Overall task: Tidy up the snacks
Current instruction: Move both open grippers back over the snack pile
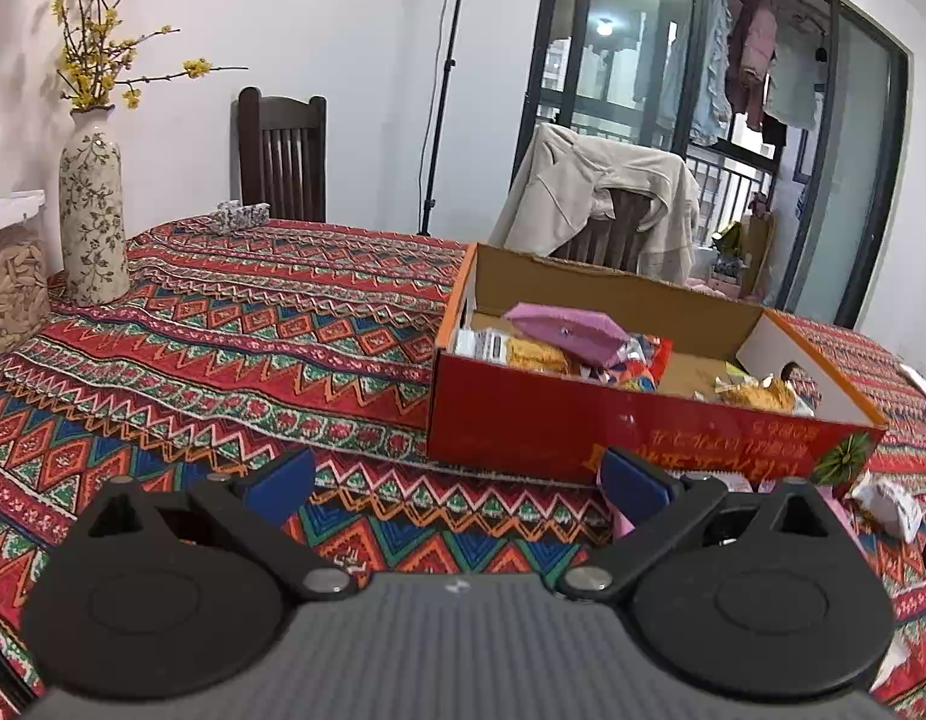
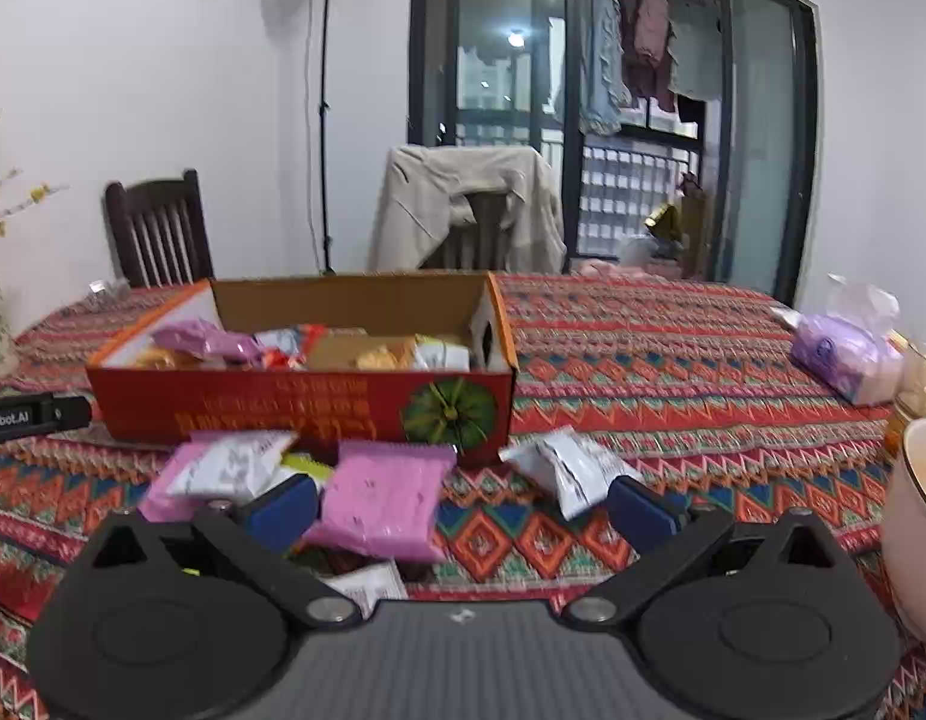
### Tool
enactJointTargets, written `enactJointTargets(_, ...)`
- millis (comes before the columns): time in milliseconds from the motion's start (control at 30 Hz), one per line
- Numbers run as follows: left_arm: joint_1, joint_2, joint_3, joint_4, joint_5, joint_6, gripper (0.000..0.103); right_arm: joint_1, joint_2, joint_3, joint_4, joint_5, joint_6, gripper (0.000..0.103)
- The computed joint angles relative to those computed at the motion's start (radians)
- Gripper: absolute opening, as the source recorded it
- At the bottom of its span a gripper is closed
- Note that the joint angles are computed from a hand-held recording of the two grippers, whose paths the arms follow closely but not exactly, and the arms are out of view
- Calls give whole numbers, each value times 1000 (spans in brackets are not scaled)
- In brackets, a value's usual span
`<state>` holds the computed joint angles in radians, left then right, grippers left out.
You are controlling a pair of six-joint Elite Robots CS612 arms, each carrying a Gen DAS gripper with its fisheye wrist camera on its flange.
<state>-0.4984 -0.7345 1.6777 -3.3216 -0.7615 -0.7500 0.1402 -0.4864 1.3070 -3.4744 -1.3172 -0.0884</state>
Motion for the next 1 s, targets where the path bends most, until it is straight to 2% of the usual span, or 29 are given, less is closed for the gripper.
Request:
enactJointTargets(200, -3, 13, 6, -65, -14, 46, 103, 21, -10, 14, 48, -77, -25, 103)
enactJointTargets(333, 0, 13, 5, -42, -25, 35, 103, 31, -13, 13, 99, -80, -63, 103)
enactJointTargets(600, 10, 1, 16, 10, -55, -35, 103, 57, 14, -56, 218, -54, -67, 103)
enactJointTargets(767, 15, -3, 16, 28, -83, -45, 103, 63, 26, -61, 175, -57, -83, 103)
enactJointTargets(900, 16, -4, 29, -13, -84, -61, 103, 57, 33, -57, 145, -36, -59, 103)
enactJointTargets(933, 16, -4, 30, -20, -90, -58, 103, 55, 35, -56, 135, -31, -60, 101)
enactJointTargets(1000, 17, -5, 31, -23, -96, -54, 103, 49, 36, -49, 117, 7, -73, 88)
